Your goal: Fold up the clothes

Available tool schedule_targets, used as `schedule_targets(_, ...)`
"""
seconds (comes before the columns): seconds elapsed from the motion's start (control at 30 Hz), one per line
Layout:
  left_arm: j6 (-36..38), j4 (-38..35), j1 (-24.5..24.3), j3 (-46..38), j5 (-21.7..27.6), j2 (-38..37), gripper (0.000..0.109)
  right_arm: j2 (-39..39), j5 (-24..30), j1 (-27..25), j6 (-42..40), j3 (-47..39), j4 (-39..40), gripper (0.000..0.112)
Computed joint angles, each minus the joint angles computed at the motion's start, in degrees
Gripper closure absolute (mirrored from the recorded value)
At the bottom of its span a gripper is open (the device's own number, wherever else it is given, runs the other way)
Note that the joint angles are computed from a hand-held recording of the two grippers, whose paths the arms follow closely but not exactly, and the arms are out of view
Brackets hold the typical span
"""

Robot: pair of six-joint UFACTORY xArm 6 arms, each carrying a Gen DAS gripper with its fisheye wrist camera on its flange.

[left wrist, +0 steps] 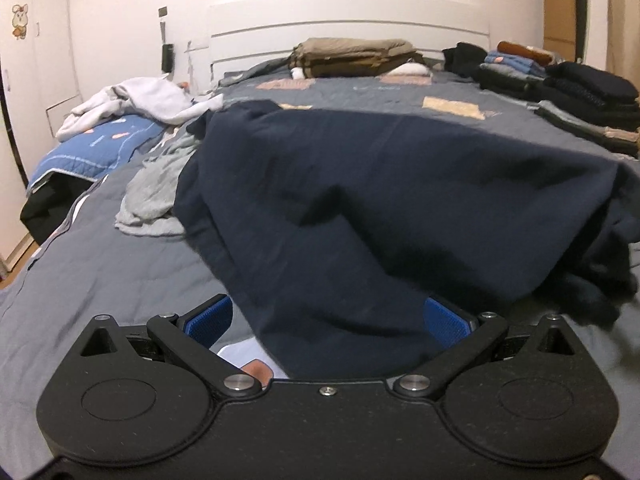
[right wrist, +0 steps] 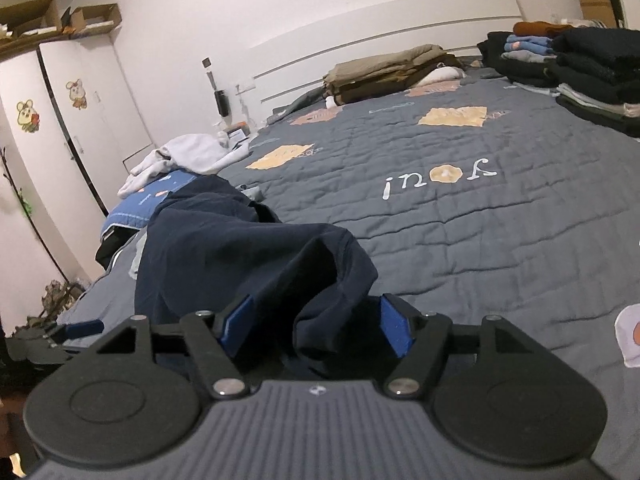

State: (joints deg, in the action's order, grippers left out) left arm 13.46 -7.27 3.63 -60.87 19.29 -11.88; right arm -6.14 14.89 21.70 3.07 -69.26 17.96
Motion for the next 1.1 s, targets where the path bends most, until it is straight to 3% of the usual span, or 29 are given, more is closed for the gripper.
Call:
schedule_targets(0.2, -4.1, 2.0, 0.1, -0.6, 0.7, 2.0, 0.007, 0.2, -0.2, 0.3, -1.3, -0.5, 0.6, 0.044)
schedule_targets(0.5, -6.7, 2.1, -0.4, -2.8, 0.4, 5.7, 0.024, 1.1, 0.9, 0.6, -3.0, -1.8, 1.9, 0.044)
schedule_targets(0.57, -5.5, 0.0, -0.6, -2.9, 0.1, 6.2, 0.031, 1.2, 1.0, 0.6, -3.2, -1.9, 2.4, 0.044)
schedule_targets(0.6, -3.9, -1.6, -0.7, -2.8, 0.0, 6.2, 0.039, 1.3, 1.0, 0.6, -3.3, -2.0, 2.6, 0.044)
schedule_targets(0.7, 0.2, -5.4, -0.9, -2.5, -0.3, 6.0, 0.079, 1.4, 1.1, 0.7, -3.6, -2.1, 3.3, 0.044)
schedule_targets(0.73, 1.0, -6.1, -0.9, -2.4, -0.5, 5.8, 0.087, 1.5, 1.1, 0.7, -3.7, -2.2, 3.6, 0.044)
schedule_targets(0.93, 8.0, -14.0, -1.3, -2.7, 0.5, 4.1, 0.098, 1.3, 0.5, 0.6, -3.0, -1.9, 2.5, 0.044)
schedule_targets(1.1, 21.4, -28.9, -3.0, -1.4, 2.8, -0.7, 0.1, 1.1, -1.0, 0.2, -0.1, -1.4, 1.2, 0.044)
